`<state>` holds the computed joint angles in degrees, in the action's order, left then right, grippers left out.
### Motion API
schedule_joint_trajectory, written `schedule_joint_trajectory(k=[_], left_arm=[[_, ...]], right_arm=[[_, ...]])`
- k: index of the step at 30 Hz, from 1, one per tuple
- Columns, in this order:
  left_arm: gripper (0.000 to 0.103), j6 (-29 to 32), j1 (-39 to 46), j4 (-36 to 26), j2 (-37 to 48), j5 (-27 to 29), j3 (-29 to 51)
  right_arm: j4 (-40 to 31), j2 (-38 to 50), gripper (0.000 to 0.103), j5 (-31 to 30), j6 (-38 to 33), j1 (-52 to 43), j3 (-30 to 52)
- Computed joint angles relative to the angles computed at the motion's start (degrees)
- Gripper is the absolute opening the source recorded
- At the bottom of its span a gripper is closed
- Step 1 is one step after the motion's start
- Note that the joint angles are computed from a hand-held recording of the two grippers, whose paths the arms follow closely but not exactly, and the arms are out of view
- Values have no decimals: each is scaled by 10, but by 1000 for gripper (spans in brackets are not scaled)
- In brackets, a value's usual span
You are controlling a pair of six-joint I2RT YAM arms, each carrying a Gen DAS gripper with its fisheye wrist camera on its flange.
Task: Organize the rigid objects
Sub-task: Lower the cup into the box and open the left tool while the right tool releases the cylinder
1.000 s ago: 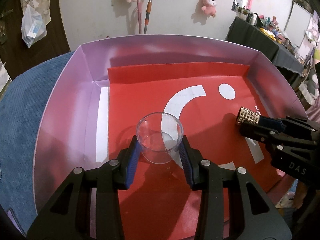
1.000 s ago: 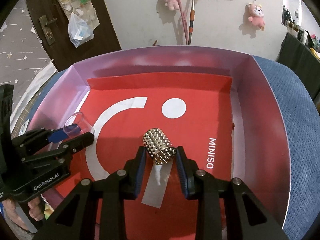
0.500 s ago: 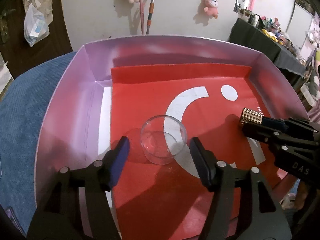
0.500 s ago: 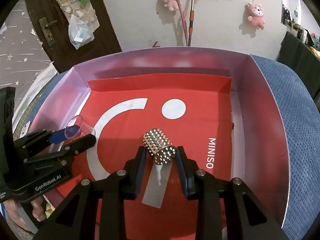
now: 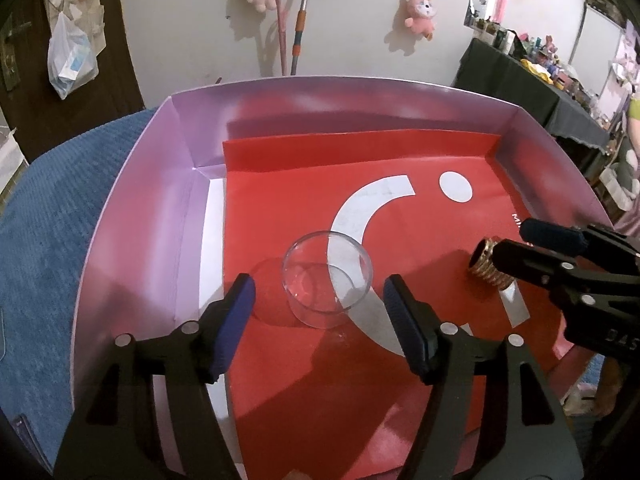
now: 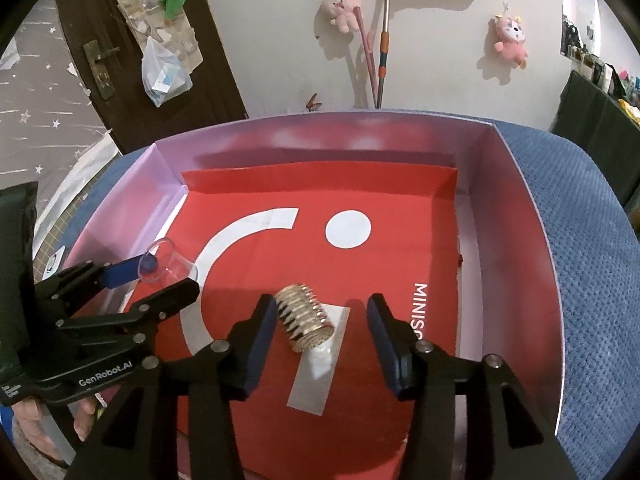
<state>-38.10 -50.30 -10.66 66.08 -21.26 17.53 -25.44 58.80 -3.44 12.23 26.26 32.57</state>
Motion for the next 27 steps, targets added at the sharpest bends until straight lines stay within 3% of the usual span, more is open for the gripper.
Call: schedule_joint_trajectory(k=[5, 14, 18, 23, 27], left_arm=[[73, -2, -13, -9, -17, -6, -1], [77, -22, -41, -57, -81, -21, -1], [81, -44, -73, -91, -104, -49, 3], [95, -76, -127, -130, -114, -87, 18], [95, -108, -169, -166, -126, -123, 26]], right_arm=[[-16, -37, 62, 4, 1, 6, 0], [-61, -118, 76, 17, 9, 19, 9], [-79, -157, 81, 18, 12, 24, 7], [-106, -216, 93, 31, 24, 42, 8], [-128, -254, 98, 47, 38, 63, 9]])
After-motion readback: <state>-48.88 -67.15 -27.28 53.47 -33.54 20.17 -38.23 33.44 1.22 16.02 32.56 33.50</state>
